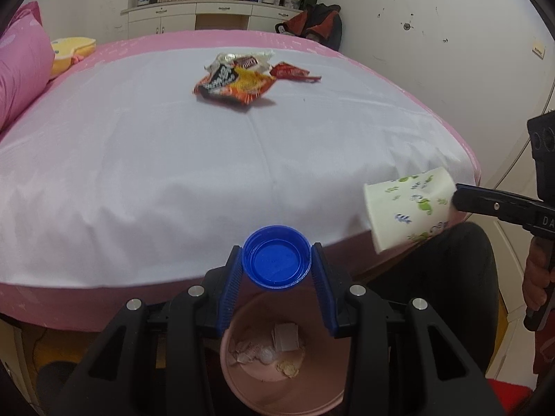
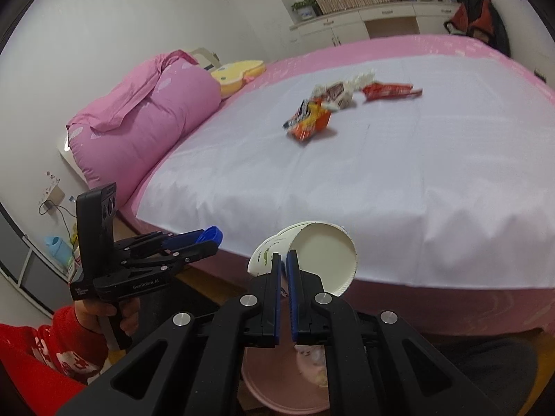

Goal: Collect trash
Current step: 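Carry the blue cap and paper cup down over the pink bin, then open the left tool over the bin while the right tool releases the cup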

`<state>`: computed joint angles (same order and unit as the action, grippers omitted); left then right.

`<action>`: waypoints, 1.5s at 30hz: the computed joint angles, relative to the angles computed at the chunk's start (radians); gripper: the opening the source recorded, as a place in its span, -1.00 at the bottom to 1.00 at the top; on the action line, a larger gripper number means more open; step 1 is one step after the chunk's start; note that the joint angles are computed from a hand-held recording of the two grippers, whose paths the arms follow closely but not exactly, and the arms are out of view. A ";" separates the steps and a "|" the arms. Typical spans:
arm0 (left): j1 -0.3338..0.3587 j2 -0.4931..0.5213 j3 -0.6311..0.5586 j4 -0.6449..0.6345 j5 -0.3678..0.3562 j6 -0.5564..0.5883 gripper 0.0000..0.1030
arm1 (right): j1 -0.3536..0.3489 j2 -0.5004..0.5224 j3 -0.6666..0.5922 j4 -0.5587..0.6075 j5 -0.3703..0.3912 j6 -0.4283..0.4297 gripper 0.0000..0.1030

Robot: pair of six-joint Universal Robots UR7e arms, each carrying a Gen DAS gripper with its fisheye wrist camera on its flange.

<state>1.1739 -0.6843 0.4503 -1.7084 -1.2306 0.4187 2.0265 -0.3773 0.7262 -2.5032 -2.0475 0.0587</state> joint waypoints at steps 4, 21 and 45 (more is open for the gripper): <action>0.007 -0.064 0.135 -0.034 0.004 -0.004 -0.22 | -0.007 0.004 0.016 0.014 0.024 0.025 -0.83; 0.058 -0.094 0.287 0.025 0.059 -0.084 -0.22 | -0.070 0.027 0.078 0.149 0.107 0.159 -0.83; 0.103 0.039 0.189 0.328 0.161 -0.253 -0.22 | -0.161 0.190 -0.136 0.507 0.173 0.327 -0.83</action>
<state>1.2766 -0.6454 0.6397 -1.3809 -1.0699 0.1653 1.8652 -0.1877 0.5899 -1.9967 -1.8741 0.3861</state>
